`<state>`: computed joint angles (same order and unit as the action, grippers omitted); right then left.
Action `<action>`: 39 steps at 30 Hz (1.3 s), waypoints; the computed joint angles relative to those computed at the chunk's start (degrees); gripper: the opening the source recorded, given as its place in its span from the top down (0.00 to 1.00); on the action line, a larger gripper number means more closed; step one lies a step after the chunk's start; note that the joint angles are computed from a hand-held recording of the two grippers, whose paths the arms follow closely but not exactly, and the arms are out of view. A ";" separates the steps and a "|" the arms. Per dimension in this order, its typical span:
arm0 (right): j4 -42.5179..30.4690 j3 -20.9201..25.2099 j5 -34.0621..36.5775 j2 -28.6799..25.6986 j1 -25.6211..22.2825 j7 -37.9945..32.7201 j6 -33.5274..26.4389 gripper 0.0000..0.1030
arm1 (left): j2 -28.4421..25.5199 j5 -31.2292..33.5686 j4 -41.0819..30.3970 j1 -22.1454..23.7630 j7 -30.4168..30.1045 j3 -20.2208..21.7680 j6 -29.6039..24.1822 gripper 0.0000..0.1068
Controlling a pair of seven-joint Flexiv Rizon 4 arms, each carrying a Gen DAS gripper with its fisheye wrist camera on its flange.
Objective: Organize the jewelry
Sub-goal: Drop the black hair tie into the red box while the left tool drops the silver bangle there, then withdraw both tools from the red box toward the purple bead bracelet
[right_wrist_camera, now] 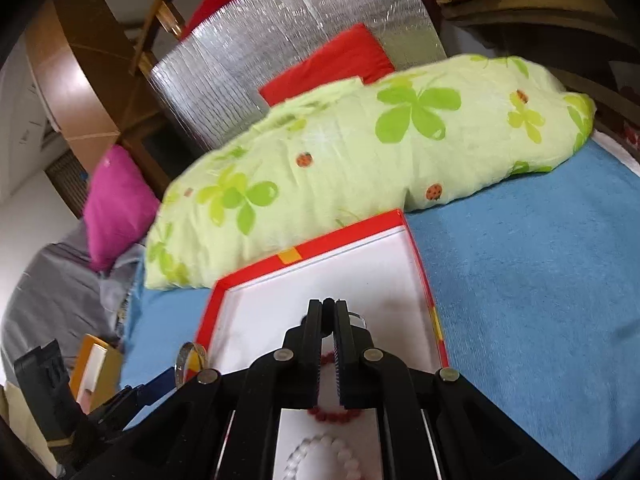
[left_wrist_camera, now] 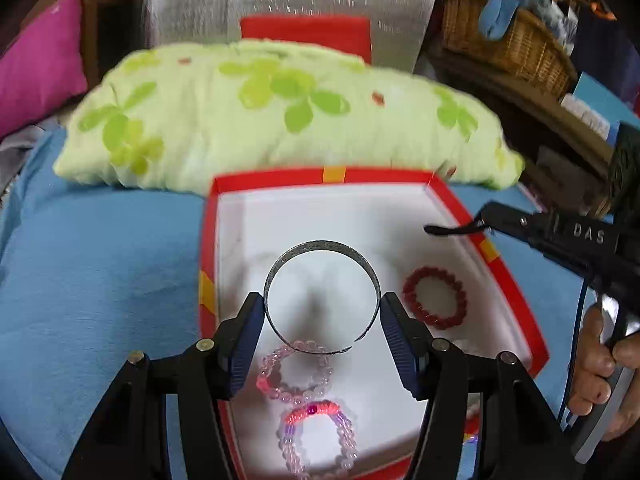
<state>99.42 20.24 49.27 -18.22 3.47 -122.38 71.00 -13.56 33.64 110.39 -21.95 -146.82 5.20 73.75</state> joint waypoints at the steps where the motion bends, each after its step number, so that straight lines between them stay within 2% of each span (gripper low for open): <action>1: -0.07 -1.11 -2.37 -0.81 1.54 2.06 0.58 0.94 | -0.41 -1.65 0.05 0.77 1.94 -0.78 -0.60 0.42; 3: -0.23 -2.33 -6.39 -2.13 3.23 5.69 1.25 0.94 | -1.17 -4.40 0.11 1.72 4.87 -1.69 -1.31 0.42; 7: -1.37 -1.47 -9.29 -4.03 2.47 8.97 0.91 0.93 | -1.66 -6.80 0.60 1.87 6.94 -1.34 -0.74 0.42; 11: -2.04 -0.51 -10.75 -5.48 1.45 11.91 1.18 0.93 | -1.14 -5.49 0.69 0.69 6.88 -0.05 -1.82 0.40; 13: -1.73 -0.30 -11.85 -5.47 1.21 13.16 1.73 0.92 | -0.27 -3.39 0.74 -0.13 5.31 0.69 -2.94 0.39; 16: -2.28 2.11 -9.70 -5.20 -1.64 11.55 1.05 0.91 | 1.86 -0.48 1.77 -0.47 2.22 0.79 -3.47 0.38; 19: -2.17 3.30 -6.64 -3.90 -3.52 9.08 0.67 0.84 | 4.42 3.20 2.67 -0.85 -2.40 -0.07 -5.51 0.37; 24: 0.63 2.09 -4.56 0.19 -3.41 6.36 -0.18 0.81 | 8.05 10.52 2.61 -1.95 -10.28 -3.92 -12.10 0.37; 28: 3.95 0.53 -3.04 4.45 -2.96 3.36 -2.69 0.81 | 10.54 13.18 3.02 -2.33 -15.03 -8.19 -17.11 0.36; 33: 9.87 -1.43 0.86 12.25 -2.89 -4.24 -5.42 0.81 | 11.74 14.94 3.62 -3.19 -18.15 -12.47 -22.01 0.35; 39: 15.21 -6.32 6.24 20.26 -2.98 -11.37 -13.35 0.80 | 12.05 14.44 5.06 -5.07 -19.71 -15.02 -24.29 0.35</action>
<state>114.64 13.92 55.51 2.04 0.49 -133.75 57.65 -1.51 48.08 115.45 -27.02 -166.53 -9.82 49.47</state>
